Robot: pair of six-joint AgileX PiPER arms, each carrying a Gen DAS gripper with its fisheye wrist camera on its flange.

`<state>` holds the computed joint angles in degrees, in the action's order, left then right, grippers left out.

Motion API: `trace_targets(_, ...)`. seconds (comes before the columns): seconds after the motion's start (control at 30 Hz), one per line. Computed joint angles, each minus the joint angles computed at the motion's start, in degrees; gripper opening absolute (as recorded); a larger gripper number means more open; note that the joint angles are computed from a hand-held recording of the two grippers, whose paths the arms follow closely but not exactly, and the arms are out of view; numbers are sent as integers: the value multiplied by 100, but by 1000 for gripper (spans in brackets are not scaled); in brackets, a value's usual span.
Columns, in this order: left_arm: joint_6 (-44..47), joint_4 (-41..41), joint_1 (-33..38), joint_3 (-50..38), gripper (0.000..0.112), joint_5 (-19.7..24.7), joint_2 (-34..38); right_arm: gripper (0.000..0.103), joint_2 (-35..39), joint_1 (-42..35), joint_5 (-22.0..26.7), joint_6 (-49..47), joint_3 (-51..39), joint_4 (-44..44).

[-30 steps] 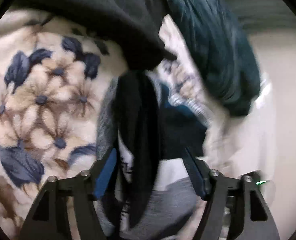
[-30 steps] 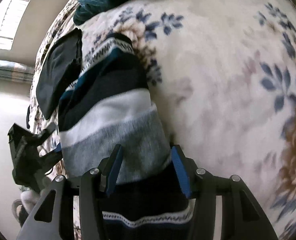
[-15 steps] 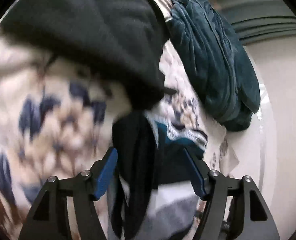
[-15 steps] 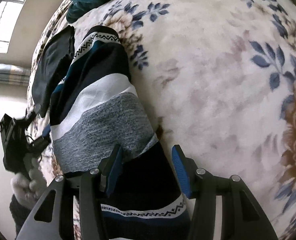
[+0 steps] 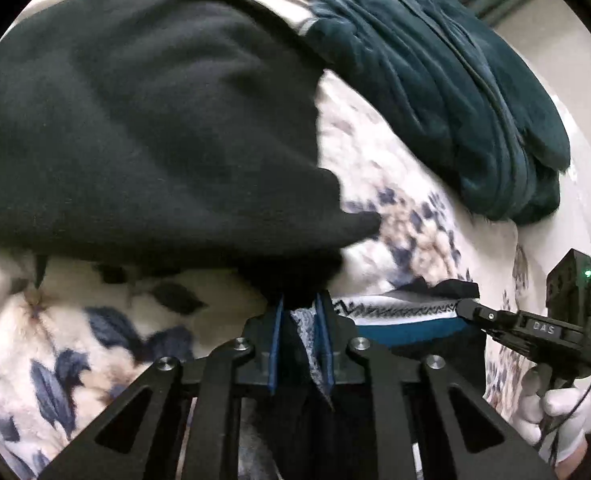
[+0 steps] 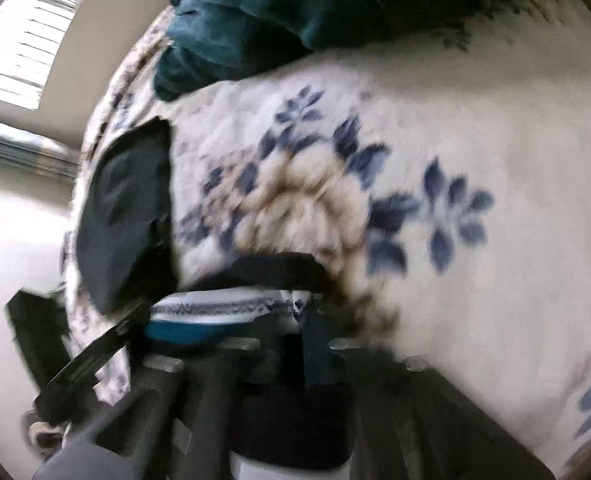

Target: Fold small clothes

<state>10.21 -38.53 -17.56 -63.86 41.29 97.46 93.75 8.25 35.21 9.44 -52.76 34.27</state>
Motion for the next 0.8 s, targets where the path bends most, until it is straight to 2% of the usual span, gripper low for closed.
trace_targets(0.03, 30, -24, 70, 84, 13, -41, 24, 5, 39, -23, -10, 47, -16, 1)
trace_targets(0.07, -52, 32, 65, 96, 9, -95, 74, 5, 64, -26, -24, 186, -30, -73)
trace_targets(0.17, 47, -66, 233, 173, 5, -100, 99, 5, 95, -84, -104, -26, -45, 109)
trace_targets(0.27, -139, 57, 347, 99, 4, -57, 161, 5, 224, -47, -2, 551, -88, -658)
trace_targets(0.33, 209, -441, 628, 163, 7, 163, 82, 6, 347, 14, 261, 613, -270, -917)
trace_targets(0.4, 400, -912, 878, 249, 25, 472, -13, 30, 258, 130, 417, 795, -357, -1240)
trace_targets(0.43, 725, -1386, 1015, 390, 43, 601, -118, 38, 82, 201, 363, 932, -281, -1374)
trace_targets(0.47, 926, -1743, 1090, 518, 60, 721, -265, 54, -125, 254, 275, 1040, -158, -1418)
trace_targets(0.5, 1039, -1872, 1077, 603, 62, 709, -327, 59, -289, 288, 203, 1127, -48, -1420)
trace_targets(0.57, 806, -1442, 709, 516, 62, 579, -318, 59, -508, 260, 105, 850, 169, -1027)
trace_targets(0.63, 127, -367, 155, 306, 62, 270, -27, 59, -259, 382, 319, 882, 65, -1178)
trace_targets(0.67, -39, -81, 4, 266, 62, 165, 141, 59, -12, 435, 445, 881, -20, -1302)
trace_targets(0.73, 77, -32, -70, 280, 63, 38, 196, 59, 145, 453, 513, 717, 24, -1325)
trace_targets(0.8, -42, 91, -43, 38, 63, 358, 181, 59, -223, 466, 525, 609, 166, -1320)
